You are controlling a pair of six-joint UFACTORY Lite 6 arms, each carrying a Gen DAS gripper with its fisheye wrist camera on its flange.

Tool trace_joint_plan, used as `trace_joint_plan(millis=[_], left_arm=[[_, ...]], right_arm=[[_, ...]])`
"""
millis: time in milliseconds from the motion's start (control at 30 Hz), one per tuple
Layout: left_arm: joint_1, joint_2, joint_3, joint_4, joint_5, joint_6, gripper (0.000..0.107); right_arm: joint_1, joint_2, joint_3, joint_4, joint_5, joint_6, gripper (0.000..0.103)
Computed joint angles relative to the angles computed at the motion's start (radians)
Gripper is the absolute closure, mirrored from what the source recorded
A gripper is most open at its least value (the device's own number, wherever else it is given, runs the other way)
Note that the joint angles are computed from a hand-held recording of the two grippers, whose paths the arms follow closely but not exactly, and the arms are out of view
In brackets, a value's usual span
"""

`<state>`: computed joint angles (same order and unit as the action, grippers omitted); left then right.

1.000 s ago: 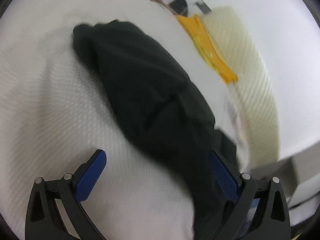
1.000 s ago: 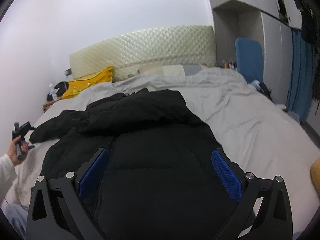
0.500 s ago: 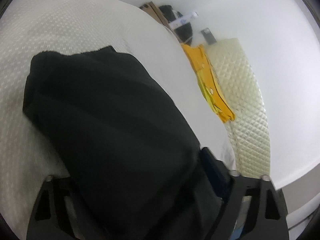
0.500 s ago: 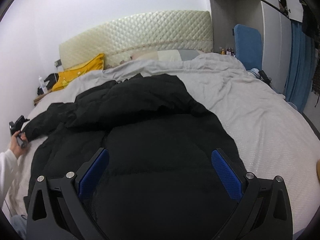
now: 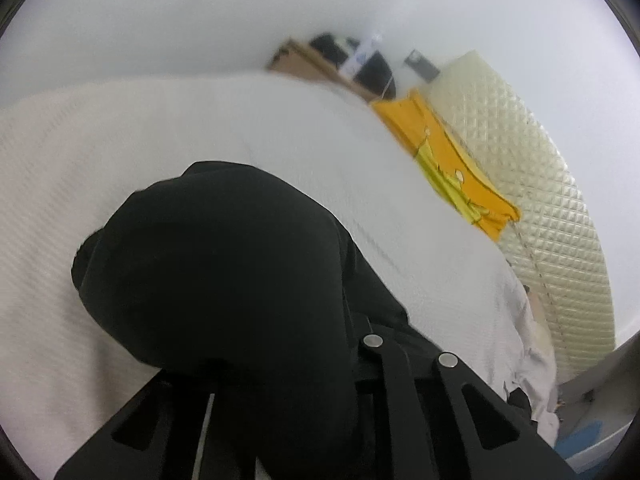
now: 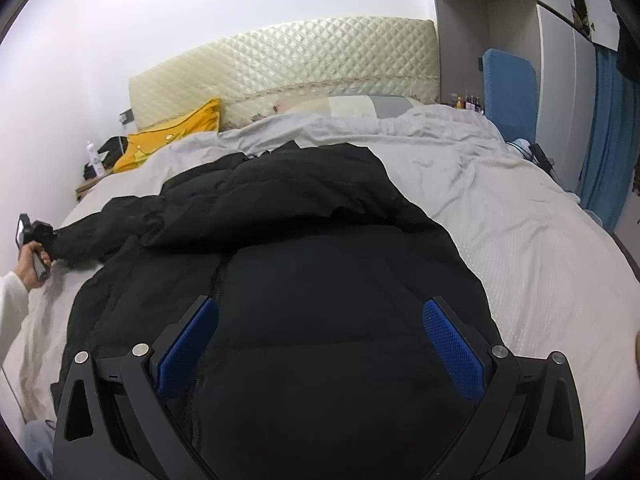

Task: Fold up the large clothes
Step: 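Lift the held sleeve with the left gripper and fold it over the jacket body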

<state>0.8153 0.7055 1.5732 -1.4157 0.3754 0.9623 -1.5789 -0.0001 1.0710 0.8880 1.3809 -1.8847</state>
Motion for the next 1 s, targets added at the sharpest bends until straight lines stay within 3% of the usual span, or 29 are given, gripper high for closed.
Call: trace_joint_plan(millis=[200,533,800,1000], left_arm=[[-0.016,-0.276,-0.132,0.284,-0.03,-0.204,0.098],[-0.158,-0.729,-0.3,0.946,0.002,-0.793,0.098],[-0.474,-0.876,-0.114,1.523,0.207,-1.379,0.098],[-0.916,-0.796,0.165,1.977,0.442,-1.851,0.097]], right_arm=[[-0.01,0.029,0.049,-0.015,0.056,-0.019,0.0],[-0.075,0.086,0.12,-0.041,0.152,-0.096,0.0],[-0.118,0.155,0.236,-0.001,0.237,-0.103,0.0],[-0.124,0.263,0.376,0.004,0.283,-0.041,0.0]])
